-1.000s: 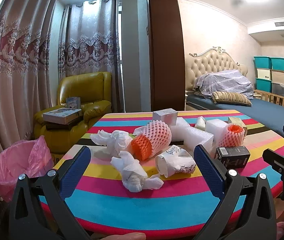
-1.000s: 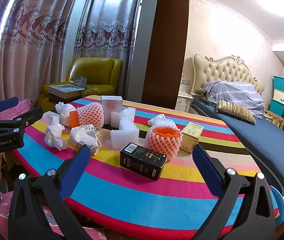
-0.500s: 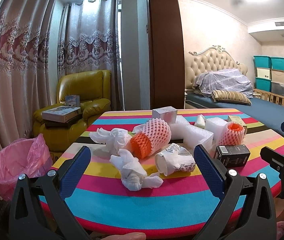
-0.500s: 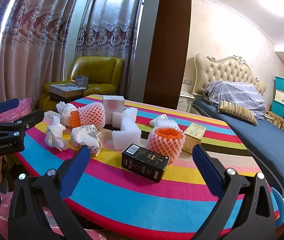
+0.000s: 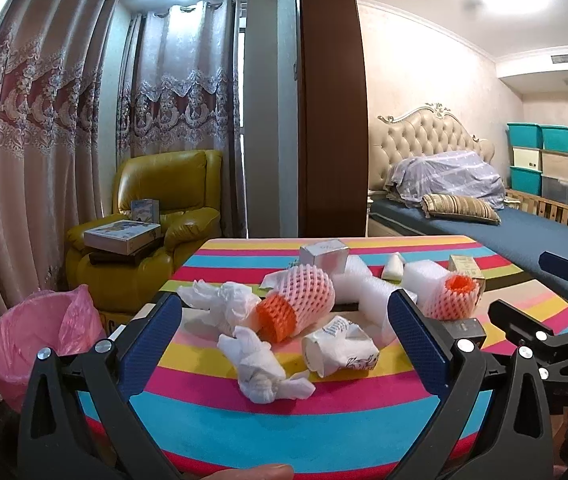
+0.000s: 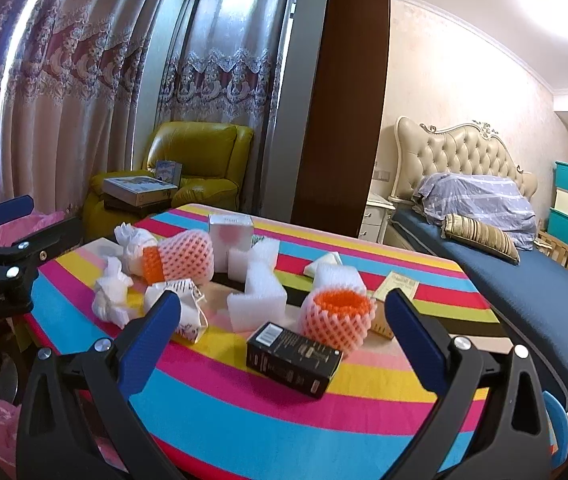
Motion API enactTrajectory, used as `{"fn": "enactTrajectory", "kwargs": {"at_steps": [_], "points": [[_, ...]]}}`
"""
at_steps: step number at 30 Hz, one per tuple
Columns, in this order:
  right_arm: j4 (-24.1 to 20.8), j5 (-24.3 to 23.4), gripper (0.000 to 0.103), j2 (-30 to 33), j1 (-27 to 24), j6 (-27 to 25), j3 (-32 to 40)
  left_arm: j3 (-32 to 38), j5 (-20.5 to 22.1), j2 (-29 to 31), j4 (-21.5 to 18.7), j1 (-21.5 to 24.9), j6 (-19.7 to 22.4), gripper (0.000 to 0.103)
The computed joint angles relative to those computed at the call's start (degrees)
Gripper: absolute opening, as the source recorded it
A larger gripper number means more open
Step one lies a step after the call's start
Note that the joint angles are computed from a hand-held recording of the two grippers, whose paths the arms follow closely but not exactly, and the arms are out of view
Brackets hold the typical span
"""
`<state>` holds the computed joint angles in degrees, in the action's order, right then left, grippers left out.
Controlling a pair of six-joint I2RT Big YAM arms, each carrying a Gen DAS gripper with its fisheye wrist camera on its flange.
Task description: Collect trash
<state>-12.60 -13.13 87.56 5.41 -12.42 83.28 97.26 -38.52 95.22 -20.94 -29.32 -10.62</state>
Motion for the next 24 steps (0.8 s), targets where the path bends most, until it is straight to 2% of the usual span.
{"fn": "enactTrajectory", "kwargs": {"at_steps": [10, 24], "points": [[-3.70, -0.43, 0.099, 1.08, 0.19, -1.17, 2.14, 2.81, 0.89, 1.73, -6.18, -0.09, -3.09, 0.096], [-6.20, -1.18, 0.099, 2.32, 0.62, -3.07, 3.73, 3.13, 2.13, 2.13, -9.42, 0.53, -6.50, 0.096]]}}
